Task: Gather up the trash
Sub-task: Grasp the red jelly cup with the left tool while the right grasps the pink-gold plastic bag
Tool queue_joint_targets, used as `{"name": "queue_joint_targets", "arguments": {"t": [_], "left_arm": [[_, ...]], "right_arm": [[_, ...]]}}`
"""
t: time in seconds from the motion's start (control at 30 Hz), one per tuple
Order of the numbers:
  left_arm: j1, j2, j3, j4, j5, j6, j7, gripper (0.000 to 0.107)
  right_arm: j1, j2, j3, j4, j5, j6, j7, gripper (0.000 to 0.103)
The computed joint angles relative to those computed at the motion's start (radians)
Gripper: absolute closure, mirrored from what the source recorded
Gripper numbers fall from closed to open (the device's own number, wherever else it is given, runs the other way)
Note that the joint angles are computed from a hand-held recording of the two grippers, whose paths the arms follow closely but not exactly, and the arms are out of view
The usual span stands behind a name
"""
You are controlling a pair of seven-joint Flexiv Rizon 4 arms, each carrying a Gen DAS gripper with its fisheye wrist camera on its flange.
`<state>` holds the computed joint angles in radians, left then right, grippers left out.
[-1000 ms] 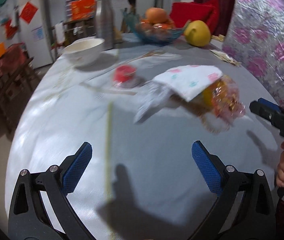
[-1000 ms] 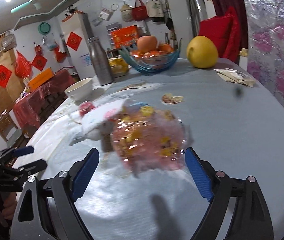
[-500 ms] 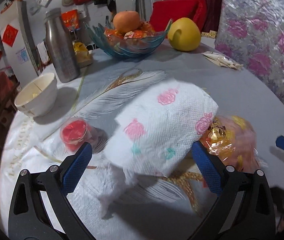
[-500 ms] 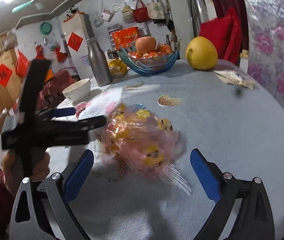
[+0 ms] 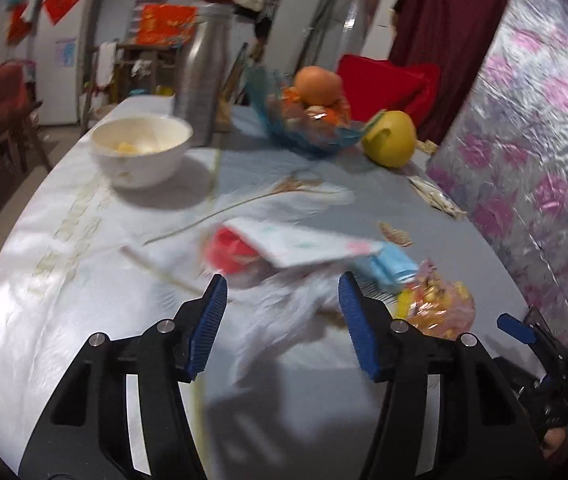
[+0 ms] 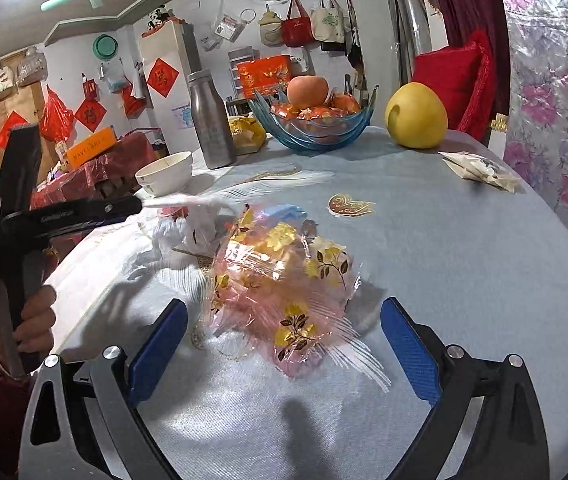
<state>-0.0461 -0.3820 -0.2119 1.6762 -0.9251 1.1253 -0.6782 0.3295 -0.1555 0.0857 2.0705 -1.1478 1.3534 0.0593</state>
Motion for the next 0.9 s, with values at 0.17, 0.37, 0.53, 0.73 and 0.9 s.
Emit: {"name": "queue_joint_targets", "arguments": {"t": [0.17,0.37,0.53,0.73,0.9], "left_arm": [[-0.002,-0.018,0.026,-0.026,0.074,-0.051,-0.080,0.029],[-0.034,-0.082,0.081,-0.123,0.285,-0.044,-0.237,0.020],[-0.055,-0.156,0.140,-0.242,0.507,-0.115,-0.337,0.020],[-0.039,-0.222,0.117,-0.361,0.565,-0.177,-0.398,0.020],[-0.062,-0.292,0.133,-0.481,0.632,-0.246,-0.463,0.022]], "right_arm": [[-0.002,0.000,-0.001,0.001,0.002,0.010,0.000,0.008],[-0.006,0.001,-0.007,0.004,-0.010,0.037,0.014,0.008],[-0.016,-0.004,-0.016,0.009,-0.027,0.083,0.042,0.008],[-0.022,-0.007,-0.026,0.016,-0.031,0.121,0.072,0.008],[-0.018,-0.005,-0.026,0.019,-0.010,0.117,0.066,0.008]]}}
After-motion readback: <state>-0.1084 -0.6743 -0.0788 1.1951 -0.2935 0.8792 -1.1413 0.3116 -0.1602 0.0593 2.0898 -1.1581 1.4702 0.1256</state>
